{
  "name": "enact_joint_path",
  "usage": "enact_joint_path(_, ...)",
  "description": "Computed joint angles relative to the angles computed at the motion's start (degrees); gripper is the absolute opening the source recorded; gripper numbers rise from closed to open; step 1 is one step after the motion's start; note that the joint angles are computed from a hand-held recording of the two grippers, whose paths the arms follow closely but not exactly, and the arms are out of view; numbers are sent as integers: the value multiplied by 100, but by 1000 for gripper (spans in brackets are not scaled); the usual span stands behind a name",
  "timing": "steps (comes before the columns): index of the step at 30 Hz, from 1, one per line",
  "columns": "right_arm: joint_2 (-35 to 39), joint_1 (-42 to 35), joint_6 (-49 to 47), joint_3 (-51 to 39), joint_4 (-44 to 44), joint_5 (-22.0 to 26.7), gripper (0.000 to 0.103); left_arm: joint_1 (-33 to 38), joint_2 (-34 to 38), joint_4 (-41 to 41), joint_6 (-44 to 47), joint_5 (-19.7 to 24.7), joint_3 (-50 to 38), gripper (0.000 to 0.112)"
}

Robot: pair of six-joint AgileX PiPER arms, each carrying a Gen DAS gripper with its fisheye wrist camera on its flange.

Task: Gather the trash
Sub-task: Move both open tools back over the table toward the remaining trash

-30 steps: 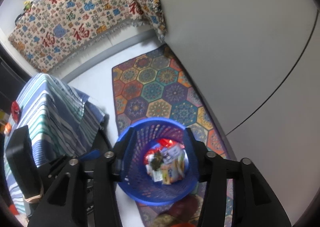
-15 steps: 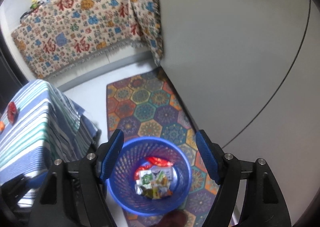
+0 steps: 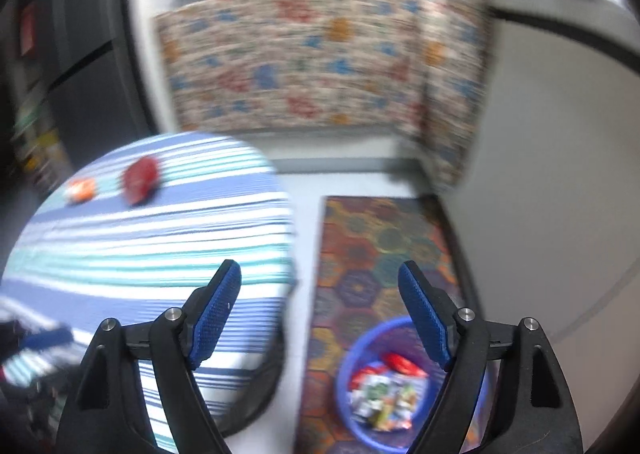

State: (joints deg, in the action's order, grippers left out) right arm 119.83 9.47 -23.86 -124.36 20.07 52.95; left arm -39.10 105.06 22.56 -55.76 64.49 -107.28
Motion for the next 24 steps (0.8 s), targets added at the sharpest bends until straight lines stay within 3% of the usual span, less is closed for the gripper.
enact_joint_path(3,-127,595,-340,333,127,-84,83,450,-757,-25,104,-238,1027,50)
enact_joint_path(6,-147,1110,-595,500,303,-21,83,1078,-1432,-369,814,-618,1872,50)
enact_joint_path(8,-147,1358,-784,599,387,-23,83,1755,-1738,-949,1655,-951,2270,50)
enact_joint_path(11,-161,1604,-935,707,330,-64,83,2847,-1987,-1730,3035,-1105,2535,50)
enact_joint_path(16,-9,1683,-838,595,199,-17,83,4371,-1691,-2594,5140,-1101,2169,50)
enact_joint_path(21,326,1584,-446,52,120,370,83,5136,-800,-3136,6527,-835,1166,50)
enact_joint_path(24,524,1578,-276,-281,69,566,83,5374,-362,-3456,6905,-663,591,50)
